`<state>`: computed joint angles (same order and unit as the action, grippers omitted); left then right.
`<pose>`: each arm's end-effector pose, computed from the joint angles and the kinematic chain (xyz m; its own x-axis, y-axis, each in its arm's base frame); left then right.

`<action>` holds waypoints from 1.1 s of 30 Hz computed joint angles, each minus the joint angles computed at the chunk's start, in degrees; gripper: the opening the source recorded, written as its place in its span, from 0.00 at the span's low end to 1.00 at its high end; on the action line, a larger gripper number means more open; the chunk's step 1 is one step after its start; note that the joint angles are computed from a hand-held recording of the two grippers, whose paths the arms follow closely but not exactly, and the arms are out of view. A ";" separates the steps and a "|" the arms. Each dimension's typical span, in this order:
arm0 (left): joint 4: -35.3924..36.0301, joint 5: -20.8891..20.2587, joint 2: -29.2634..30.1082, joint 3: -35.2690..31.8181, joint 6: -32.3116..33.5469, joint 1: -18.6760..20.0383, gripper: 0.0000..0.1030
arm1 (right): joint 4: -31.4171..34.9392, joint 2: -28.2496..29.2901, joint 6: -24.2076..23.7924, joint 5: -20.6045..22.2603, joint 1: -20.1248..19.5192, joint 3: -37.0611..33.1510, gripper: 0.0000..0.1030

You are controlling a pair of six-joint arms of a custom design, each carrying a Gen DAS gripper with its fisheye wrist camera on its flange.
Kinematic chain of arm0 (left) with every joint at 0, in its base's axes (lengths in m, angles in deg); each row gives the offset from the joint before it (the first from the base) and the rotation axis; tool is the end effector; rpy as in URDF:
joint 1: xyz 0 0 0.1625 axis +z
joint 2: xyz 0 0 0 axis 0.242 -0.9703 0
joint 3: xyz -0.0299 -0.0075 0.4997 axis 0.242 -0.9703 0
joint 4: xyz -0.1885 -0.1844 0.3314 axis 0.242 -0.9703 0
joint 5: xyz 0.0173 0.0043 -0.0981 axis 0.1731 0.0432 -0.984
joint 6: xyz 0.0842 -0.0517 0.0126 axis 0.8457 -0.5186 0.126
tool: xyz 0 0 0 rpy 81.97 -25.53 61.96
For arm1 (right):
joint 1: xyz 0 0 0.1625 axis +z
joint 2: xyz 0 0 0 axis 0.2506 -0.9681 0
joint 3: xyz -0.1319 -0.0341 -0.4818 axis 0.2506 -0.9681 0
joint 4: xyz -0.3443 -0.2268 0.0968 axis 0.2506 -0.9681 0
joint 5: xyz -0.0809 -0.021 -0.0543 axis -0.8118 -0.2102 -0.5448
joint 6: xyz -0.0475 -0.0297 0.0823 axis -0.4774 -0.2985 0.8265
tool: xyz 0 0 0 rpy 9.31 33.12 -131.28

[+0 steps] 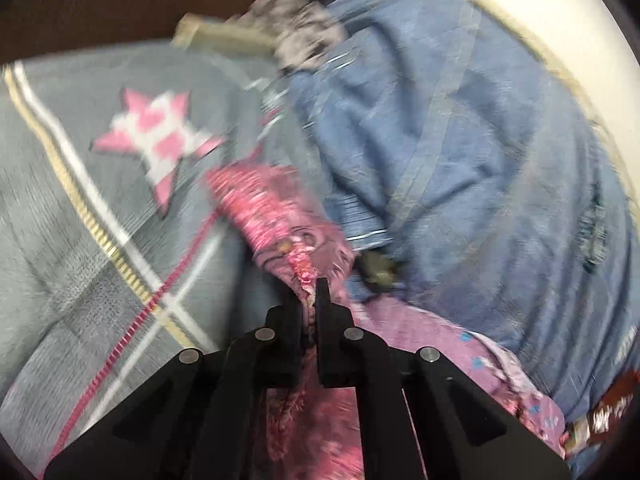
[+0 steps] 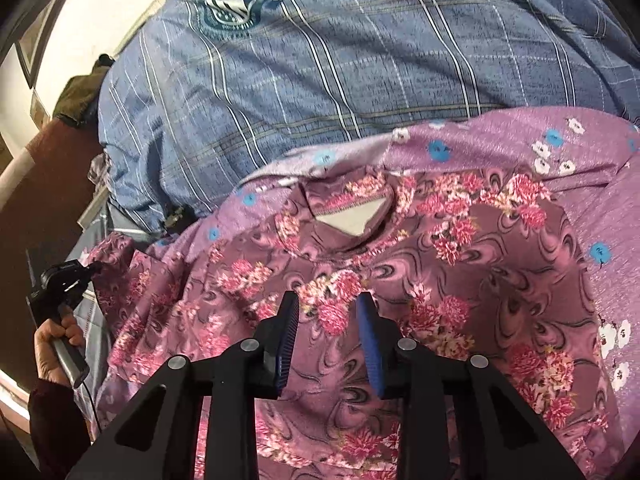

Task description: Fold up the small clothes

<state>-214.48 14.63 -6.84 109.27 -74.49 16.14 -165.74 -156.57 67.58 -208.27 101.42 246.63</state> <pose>-0.1956 -0.3673 0.3399 -0.9289 -0.2135 -0.3027 0.1361 0.5632 -0.8150 0.1913 -0.2288 0.2784 -0.9202 0.1011 0.3781 -0.2249 0.6542 -0.7221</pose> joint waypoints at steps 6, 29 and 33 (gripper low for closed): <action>0.84 1.15 0.94 -0.35 3.11 -11.65 0.03 | -2.05 -0.43 -0.62 -1.76 3.61 -0.40 0.30; 0.31 -27.29 25.33 -7.98 27.32 -21.61 0.74 | 10.85 -22.46 0.71 -9.35 0.75 -2.90 0.41; -1.28 -22.31 16.68 -6.17 24.38 -18.94 0.81 | 14.32 -21.08 0.79 -7.59 2.19 -3.26 0.44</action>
<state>-215.75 -7.68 9.85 103.10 -50.10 -2.80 -151.42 -177.65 68.37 -215.86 103.62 243.37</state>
